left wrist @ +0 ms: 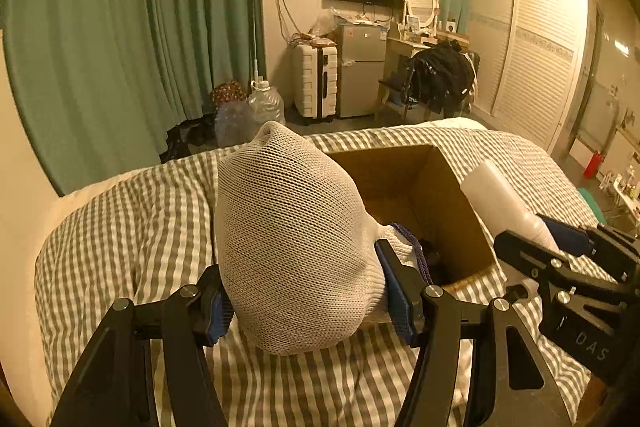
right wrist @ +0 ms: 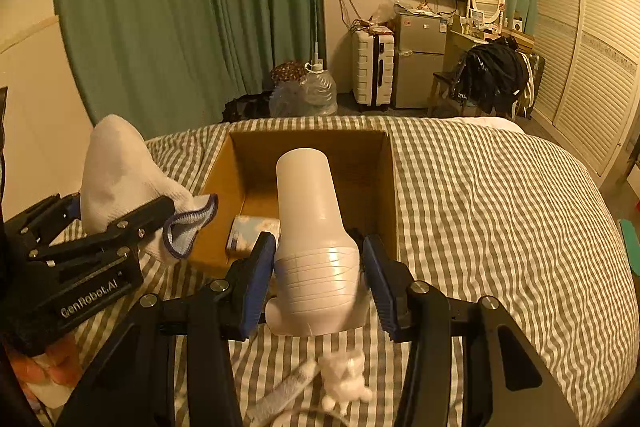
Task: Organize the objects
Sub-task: 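Carry the sock with left gripper while right gripper carries the white bottle over the box, then open left gripper releasing the sock while right gripper releases the bottle into the box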
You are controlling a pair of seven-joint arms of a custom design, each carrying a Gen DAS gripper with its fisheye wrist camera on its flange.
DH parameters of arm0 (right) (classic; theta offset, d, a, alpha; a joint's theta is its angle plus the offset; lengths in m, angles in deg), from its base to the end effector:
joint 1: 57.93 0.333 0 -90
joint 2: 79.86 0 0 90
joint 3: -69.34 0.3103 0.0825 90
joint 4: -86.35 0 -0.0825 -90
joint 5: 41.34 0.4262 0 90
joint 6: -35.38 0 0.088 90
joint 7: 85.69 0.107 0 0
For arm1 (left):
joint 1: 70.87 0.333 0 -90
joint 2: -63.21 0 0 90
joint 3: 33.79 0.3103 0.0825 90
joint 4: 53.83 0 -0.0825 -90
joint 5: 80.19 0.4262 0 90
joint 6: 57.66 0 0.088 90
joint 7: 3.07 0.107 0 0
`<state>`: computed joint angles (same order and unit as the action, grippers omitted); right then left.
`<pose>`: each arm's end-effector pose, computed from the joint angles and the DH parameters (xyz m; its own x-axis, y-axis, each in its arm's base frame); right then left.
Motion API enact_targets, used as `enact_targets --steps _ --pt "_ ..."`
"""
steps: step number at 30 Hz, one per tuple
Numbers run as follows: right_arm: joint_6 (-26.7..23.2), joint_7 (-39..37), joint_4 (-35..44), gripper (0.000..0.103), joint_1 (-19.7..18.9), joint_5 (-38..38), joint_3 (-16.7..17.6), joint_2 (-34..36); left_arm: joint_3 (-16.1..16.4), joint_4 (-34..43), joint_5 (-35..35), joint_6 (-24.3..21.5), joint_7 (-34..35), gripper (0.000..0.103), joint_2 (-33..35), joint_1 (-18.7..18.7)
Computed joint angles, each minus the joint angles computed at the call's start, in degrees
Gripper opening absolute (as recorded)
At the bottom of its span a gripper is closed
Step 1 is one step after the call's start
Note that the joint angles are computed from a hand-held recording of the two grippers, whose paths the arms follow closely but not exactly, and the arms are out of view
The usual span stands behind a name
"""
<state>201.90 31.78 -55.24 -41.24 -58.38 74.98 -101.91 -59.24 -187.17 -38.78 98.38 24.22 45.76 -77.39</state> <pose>0.4630 0.2121 0.5006 0.2026 -0.9776 -0.0574 -0.6673 -0.0949 -0.7387 0.4418 -0.3172 0.4889 -0.0604 -0.9981 -0.0097 -0.6501 0.0468 -0.7584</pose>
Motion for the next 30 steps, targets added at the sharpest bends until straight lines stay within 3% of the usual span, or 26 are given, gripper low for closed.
enact_targets --steps 5,12,17,23,27,30 --pt "2.1 -0.7 6.3 0.046 -0.6 0.8 -1.2 7.7 0.8 5.1 5.4 0.6 -1.4 0.064 7.2 0.7" --pt "3.6 -5.6 14.6 0.046 0.0 6.9 -3.1 18.0 5.4 11.1 9.1 0.9 -0.9 0.064 16.1 -3.1" --pt "4.1 -7.9 18.5 0.046 -1.0 9.8 -2.5 23.9 9.1 14.4 9.2 1.4 0.4 0.064 21.0 -6.4" --pt "5.3 -11.5 19.5 0.046 -2.5 14.8 -0.9 26.9 13.1 14.6 8.9 3.1 0.8 0.064 22.8 -10.2" --pt "6.2 -13.9 19.0 0.046 -3.2 17.7 -0.1 26.7 14.2 14.5 7.3 3.3 1.9 0.065 22.7 -11.5" --pt "7.1 -12.5 17.9 0.046 -2.7 16.6 -0.6 25.6 14.4 14.1 7.3 3.1 1.6 0.072 22.0 -11.8"
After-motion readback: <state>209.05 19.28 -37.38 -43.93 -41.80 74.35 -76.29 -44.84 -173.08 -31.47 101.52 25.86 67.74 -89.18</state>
